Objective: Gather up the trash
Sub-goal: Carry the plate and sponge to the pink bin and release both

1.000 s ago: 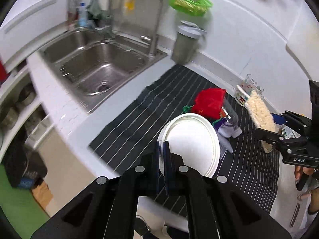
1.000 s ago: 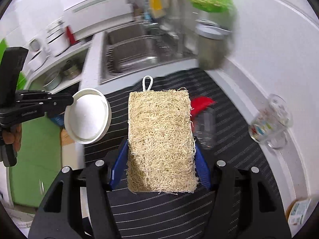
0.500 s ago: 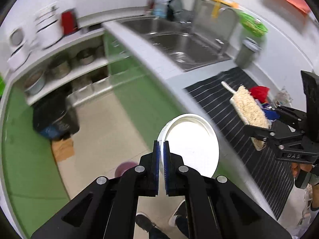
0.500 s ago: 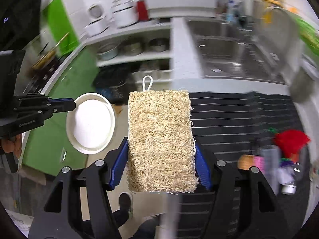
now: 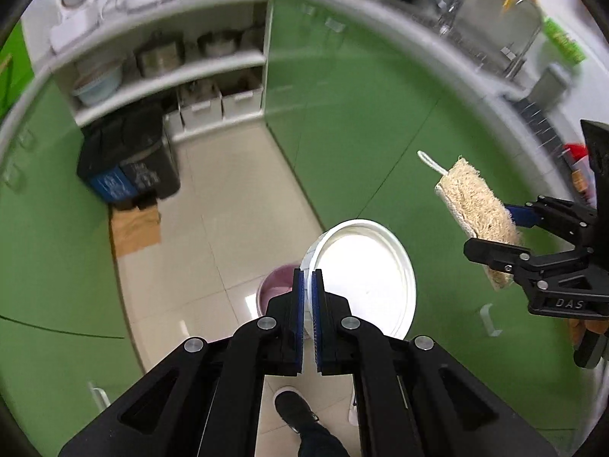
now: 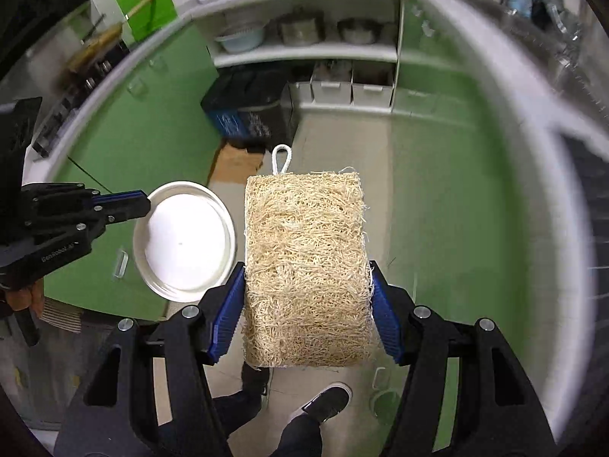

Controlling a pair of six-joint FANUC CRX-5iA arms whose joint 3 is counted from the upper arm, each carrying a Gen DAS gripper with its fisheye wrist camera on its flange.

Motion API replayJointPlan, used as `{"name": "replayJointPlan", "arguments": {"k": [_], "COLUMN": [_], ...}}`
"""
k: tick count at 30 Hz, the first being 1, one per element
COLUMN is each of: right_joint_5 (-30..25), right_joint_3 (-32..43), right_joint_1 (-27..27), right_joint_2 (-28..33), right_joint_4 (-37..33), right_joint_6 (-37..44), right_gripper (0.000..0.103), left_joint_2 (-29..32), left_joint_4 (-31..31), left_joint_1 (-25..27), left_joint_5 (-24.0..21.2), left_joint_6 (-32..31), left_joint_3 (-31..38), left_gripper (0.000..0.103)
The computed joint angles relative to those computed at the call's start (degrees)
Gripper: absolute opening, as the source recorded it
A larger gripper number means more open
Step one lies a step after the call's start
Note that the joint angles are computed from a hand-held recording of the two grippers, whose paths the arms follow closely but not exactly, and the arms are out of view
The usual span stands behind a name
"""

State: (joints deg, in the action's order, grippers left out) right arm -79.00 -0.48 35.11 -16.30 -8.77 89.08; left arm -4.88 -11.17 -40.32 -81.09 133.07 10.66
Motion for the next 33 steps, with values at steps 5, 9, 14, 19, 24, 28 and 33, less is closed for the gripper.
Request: {"name": "replayJointPlan", "arguments": {"k": [5,9,14,19,24,28,33], "right_joint_5": [12.72,20.00,25.22,27.25,27.87,27.96,27.51], "right_joint_3": [-12.02,-17.57,-21.48,-22.78,-22.90,-22.73,-21.38], "right_joint_1": [0.46,-1.00,-1.76,-1.74,-1.21,-0.71,-0.26], "right_joint_2": [0.76,2.25,4.40,6.43,8.07,9.14,11.28], "right_joint_4": [0.63,-0.48,-1.68,-2.55,-3.70,-5.05,-8.20], "right_joint_6": [1.49,3.50,5.88,7.31,8.81,10.25,13.68], "right_gripper": [0.061,0.061,0.061,0.061,0.061,0.061,0.061], "left_joint_2": [-0.84,0.93,3.32,4.74,4.11,2.26,-0.28], "left_joint_4": [1.66,2.25,2.08,-1.47,-1.98,-3.13,-4.42], "left_joint_1": [3.00,4.35,4.98,3.51,3.75,3.80,4.64], "left_joint_5": [14.39,24.08,29.99,30.91,31.03,29.70,29.10], "left_joint_6": [-0.27,-0.14,0.61,5.48,7.24,9.39,11.14], "left_joint_3": [-15.83,-23.58,-27.35,-27.41,-28.54,-29.35,-30.68], "left_gripper": [0.005,0.005,0.009,0.097,0.097,0.097,0.097]}}
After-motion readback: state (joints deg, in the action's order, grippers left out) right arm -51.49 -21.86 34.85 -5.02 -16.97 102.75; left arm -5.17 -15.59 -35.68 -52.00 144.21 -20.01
